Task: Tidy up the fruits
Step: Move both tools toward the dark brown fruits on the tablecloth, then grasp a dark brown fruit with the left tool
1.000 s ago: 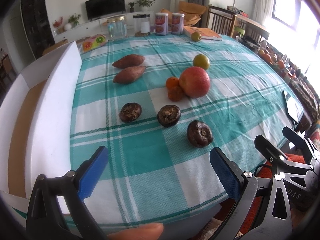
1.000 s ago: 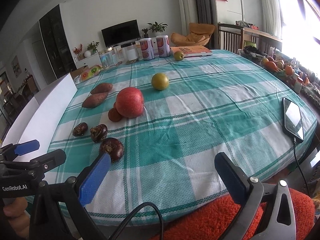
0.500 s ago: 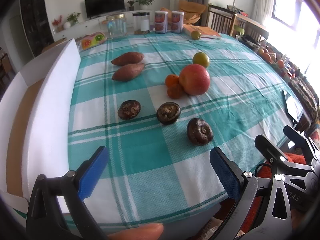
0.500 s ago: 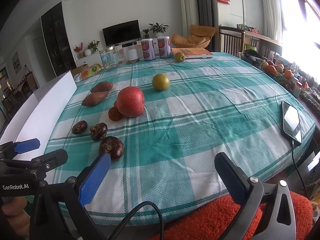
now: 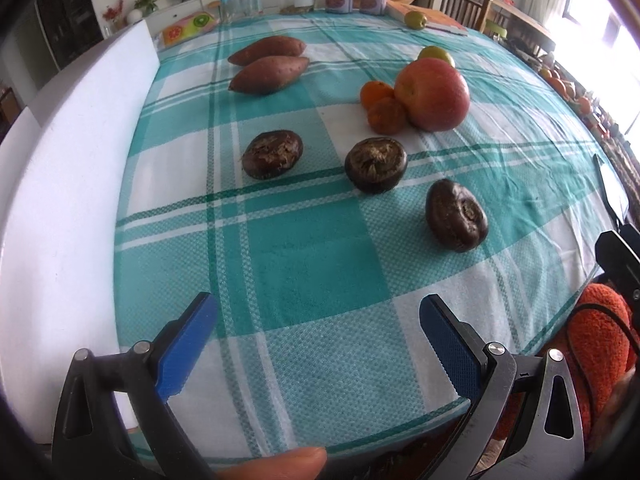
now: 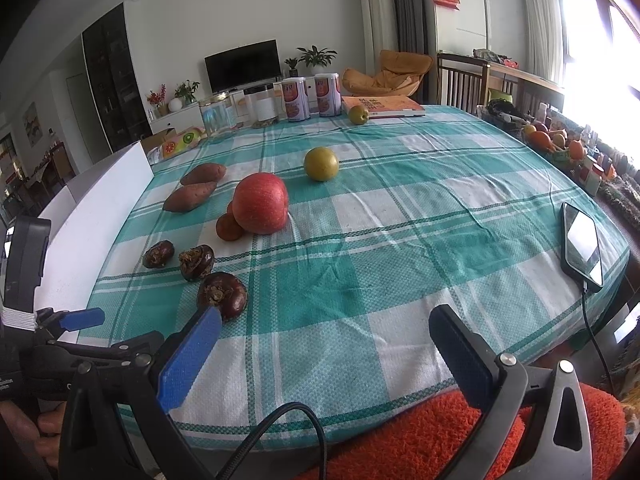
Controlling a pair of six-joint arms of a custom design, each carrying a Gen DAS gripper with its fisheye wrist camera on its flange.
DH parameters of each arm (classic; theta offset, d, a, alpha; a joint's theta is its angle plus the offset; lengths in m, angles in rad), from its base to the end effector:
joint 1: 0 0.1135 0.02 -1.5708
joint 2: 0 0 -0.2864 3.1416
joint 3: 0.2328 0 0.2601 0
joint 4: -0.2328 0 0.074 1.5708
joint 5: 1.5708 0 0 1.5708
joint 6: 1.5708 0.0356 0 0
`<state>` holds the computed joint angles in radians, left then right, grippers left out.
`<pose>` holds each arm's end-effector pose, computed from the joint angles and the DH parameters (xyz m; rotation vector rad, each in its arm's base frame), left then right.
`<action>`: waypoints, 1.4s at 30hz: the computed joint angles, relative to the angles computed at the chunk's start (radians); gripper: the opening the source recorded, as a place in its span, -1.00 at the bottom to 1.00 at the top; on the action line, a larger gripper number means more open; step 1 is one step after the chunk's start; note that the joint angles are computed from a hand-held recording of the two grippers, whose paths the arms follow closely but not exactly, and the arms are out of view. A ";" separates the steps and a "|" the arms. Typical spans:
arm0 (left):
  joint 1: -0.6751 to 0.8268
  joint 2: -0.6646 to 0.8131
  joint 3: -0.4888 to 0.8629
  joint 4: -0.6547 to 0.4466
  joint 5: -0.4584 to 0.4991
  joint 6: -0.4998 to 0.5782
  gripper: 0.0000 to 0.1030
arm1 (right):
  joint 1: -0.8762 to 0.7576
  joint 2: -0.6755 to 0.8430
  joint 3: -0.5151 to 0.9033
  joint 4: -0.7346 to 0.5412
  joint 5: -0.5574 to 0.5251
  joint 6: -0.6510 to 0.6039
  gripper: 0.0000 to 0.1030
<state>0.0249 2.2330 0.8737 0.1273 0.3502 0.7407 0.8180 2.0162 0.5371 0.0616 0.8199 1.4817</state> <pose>0.3438 -0.0037 0.0032 1.0175 2.4883 -0.2693 0.1840 0.1583 0.0283 0.8300 2.1706 -0.2496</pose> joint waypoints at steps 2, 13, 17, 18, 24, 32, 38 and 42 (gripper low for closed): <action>-0.005 0.021 0.019 -0.011 -0.018 0.000 0.97 | -0.002 0.001 -0.001 0.002 -0.004 -0.002 1.00; -0.012 0.056 0.039 0.011 -0.037 -0.001 0.99 | -0.017 0.009 -0.007 0.036 -0.022 -0.021 1.00; -0.013 0.059 0.042 0.013 -0.040 -0.012 0.99 | -0.017 0.008 -0.009 0.038 -0.021 -0.021 1.00; -0.014 0.059 0.043 0.009 -0.044 -0.016 0.99 | -0.017 0.008 -0.009 0.038 -0.021 -0.019 1.00; -0.012 0.061 0.041 0.013 -0.041 -0.008 0.99 | -0.020 0.007 -0.012 0.047 -0.022 -0.023 1.00; -0.009 0.064 0.073 -0.036 -0.026 0.034 0.98 | -0.021 0.008 -0.011 0.049 -0.024 -0.025 1.00; 0.034 0.058 0.221 -0.249 0.116 -0.001 0.95 | -0.021 0.010 -0.029 0.085 -0.028 -0.022 1.00; 0.026 0.078 0.341 -0.317 0.164 -0.058 0.93 | -0.023 0.010 -0.030 0.091 -0.033 -0.024 1.00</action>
